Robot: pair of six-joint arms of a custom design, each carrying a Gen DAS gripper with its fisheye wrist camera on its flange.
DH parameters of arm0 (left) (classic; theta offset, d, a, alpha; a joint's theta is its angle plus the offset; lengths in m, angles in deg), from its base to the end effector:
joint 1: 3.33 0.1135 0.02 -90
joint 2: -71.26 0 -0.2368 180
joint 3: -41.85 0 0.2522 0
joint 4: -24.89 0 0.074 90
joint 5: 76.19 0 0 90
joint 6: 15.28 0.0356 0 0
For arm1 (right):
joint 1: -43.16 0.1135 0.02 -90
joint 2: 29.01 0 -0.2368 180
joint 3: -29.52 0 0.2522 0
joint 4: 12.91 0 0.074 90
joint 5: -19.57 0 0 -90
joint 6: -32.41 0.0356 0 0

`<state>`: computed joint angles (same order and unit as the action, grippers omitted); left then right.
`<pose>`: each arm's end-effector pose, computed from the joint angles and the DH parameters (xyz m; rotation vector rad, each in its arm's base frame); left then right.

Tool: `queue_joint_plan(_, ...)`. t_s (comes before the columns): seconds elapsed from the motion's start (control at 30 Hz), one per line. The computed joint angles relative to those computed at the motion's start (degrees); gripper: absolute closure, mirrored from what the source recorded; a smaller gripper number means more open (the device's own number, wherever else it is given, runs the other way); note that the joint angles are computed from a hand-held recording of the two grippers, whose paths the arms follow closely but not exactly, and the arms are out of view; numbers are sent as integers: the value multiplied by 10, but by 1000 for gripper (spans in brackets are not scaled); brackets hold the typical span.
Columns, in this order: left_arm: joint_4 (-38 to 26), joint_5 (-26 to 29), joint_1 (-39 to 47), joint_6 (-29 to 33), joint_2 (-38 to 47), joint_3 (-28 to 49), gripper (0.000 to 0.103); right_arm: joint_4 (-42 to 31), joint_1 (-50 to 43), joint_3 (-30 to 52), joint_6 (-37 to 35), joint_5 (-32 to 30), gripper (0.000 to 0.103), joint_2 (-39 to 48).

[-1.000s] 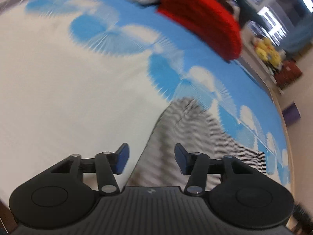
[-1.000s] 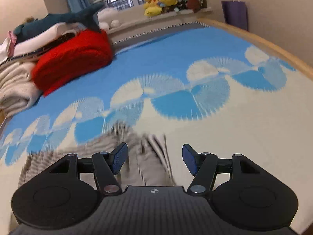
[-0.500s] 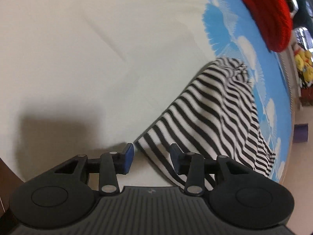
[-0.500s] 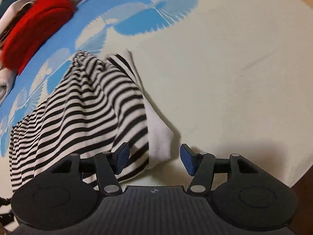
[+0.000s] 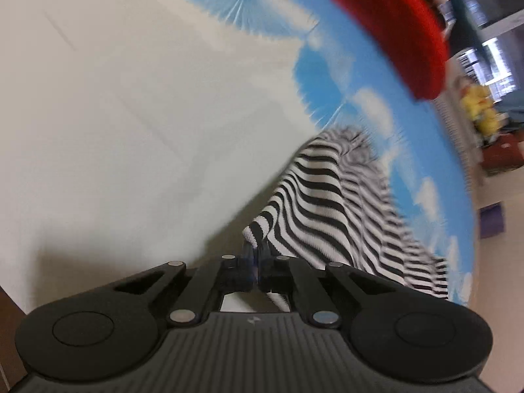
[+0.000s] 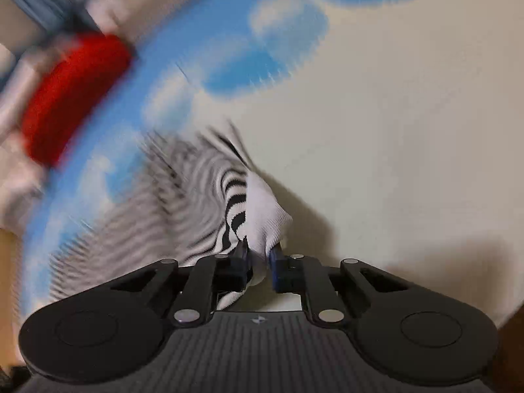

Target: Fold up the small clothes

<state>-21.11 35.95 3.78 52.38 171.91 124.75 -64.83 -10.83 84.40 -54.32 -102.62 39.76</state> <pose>0.3502 0.0302 0.1734 -0.5624 2.6204 -0.6019 0.1457 -0.1682 0.1787 1.0606 2.2650 0.4218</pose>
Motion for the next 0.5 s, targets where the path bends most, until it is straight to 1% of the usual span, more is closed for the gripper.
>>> queue_joint_plan(0.03,-7,-3,7,6,-6,-5,102,-11,-20,1,-16,-21,90,-20)
queue_joint_plan(0.07,-28,-12,10,18,5,3,101,-27,-31,4,-33,-18,91,-25)
queue_joint_plan(0.1,-57,-23,8,30,25,21,101,-45,-35,11,-46,-1,91,-10)
queue_joint_plan(0.17,-118,-45,3,50,73,62,101,-82,-32,35,-49,48,91,69)
queue_joint_plan(0.2,-138,-50,2,50,89,76,100,-94,-25,43,-45,77,90,101)
queue_joint_plan(0.23,-144,-57,1,51,91,80,99,-100,-15,48,-38,103,90,121)
queue_joint_plan(0.3,-121,-86,-12,55,62,64,96,-94,-5,46,-22,121,84,116)
queue_joint_plan(0.33,-97,-105,-22,58,36,46,92,-88,2,41,-17,128,82,96)
queue_joint_plan(0.37,-72,-118,-32,66,10,28,90,-80,11,31,-18,142,76,68)
queue_joint_plan(0.4,-41,-121,-44,80,-18,7,89,-67,22,20,-18,161,70,35)
queue_joint_plan(0.43,-12,-112,-57,99,-40,-10,89,-48,37,8,-20,184,67,-3)
queue_joint_plan(0.47,9,-98,-68,118,-54,-22,89,-31,44,-2,-31,191,63,-32)
queue_joint_plan(0.5,24,-80,-84,140,-63,-29,89,-16,50,-9,-40,185,60,-55)
